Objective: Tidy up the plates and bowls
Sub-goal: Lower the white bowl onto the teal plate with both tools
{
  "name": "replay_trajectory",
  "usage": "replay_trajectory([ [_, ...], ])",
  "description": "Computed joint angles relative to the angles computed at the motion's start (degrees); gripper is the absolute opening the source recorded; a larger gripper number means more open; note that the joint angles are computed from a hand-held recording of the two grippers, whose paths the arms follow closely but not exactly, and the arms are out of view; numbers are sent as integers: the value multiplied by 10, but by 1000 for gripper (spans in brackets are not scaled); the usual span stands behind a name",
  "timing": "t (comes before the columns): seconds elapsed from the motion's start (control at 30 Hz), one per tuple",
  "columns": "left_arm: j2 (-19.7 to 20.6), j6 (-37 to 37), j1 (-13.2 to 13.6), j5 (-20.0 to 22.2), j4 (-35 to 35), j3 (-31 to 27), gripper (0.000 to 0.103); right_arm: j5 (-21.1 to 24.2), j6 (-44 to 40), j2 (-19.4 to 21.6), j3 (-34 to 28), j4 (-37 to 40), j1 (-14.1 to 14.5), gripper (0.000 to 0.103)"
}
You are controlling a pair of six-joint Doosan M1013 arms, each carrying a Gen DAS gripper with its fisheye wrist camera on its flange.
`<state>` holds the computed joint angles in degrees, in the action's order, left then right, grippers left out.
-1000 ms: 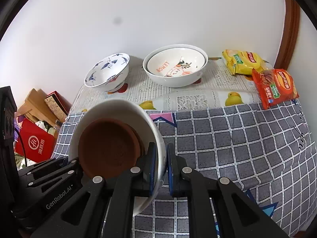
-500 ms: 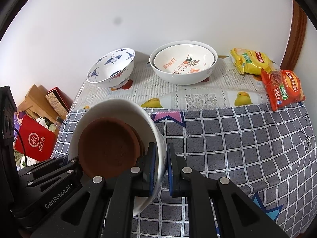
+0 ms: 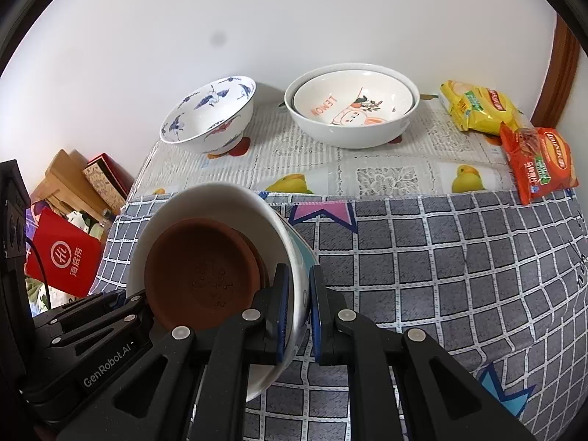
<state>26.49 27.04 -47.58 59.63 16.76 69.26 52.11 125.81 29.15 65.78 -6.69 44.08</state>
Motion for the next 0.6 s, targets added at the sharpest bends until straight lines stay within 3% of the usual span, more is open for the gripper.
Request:
replay_trajectory([
  [0.6, 10, 10, 22, -3, -27, 11, 10, 21, -32, 40, -37, 40, -6, 10],
])
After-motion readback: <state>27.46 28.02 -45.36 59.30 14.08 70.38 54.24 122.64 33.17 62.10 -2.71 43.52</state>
